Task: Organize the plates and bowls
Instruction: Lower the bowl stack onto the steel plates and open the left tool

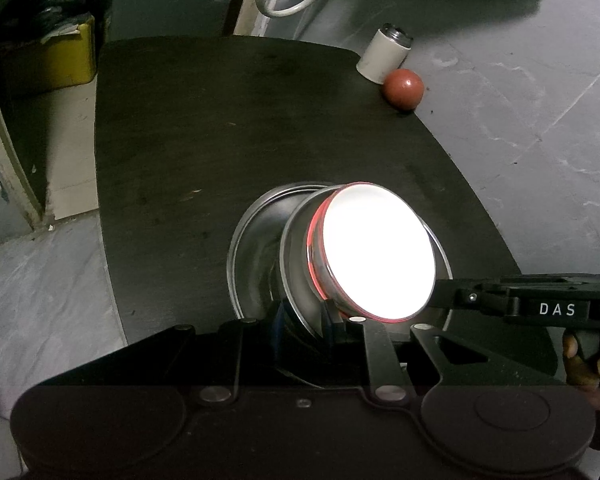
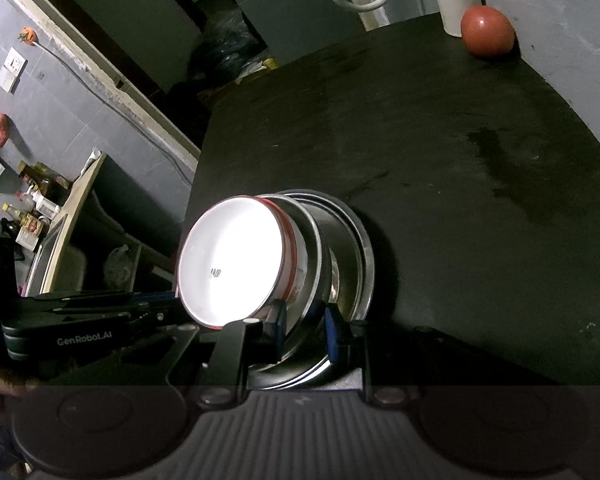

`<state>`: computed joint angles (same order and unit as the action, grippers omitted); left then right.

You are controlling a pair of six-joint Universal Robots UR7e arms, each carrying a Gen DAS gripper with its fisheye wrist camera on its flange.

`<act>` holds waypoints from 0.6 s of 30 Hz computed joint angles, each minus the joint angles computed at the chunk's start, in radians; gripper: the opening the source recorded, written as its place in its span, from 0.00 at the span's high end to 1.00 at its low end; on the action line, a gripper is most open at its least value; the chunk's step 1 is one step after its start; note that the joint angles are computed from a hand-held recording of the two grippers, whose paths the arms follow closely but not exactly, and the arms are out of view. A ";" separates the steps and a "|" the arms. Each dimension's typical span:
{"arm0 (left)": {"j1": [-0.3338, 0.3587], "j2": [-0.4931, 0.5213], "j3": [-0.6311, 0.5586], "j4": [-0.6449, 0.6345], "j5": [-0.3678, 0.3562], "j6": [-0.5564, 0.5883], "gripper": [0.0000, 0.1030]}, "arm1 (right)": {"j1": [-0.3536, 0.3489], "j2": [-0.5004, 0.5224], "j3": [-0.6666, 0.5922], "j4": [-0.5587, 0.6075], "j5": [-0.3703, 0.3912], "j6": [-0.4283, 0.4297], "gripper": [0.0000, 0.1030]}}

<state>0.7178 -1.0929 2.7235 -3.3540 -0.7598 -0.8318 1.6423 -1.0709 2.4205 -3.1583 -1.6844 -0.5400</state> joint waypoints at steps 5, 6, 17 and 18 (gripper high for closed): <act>0.009 0.000 -0.003 0.005 0.000 0.003 0.80 | -0.001 0.005 0.000 -0.003 0.000 0.002 0.78; 0.010 0.000 -0.004 0.006 0.000 0.003 0.80 | 0.000 0.006 -0.001 -0.003 -0.001 0.002 0.78; 0.016 -0.003 -0.007 0.012 0.005 0.010 0.80 | 0.001 0.012 0.004 -0.016 -0.004 0.005 0.78; 0.014 -0.002 -0.007 0.012 0.006 0.006 0.80 | 0.002 0.012 0.003 -0.016 -0.005 0.006 0.78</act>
<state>0.7318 -1.0948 2.7169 -3.3419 -0.7533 -0.8256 1.6442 -1.0589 2.4239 -3.1745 -1.6894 -0.5337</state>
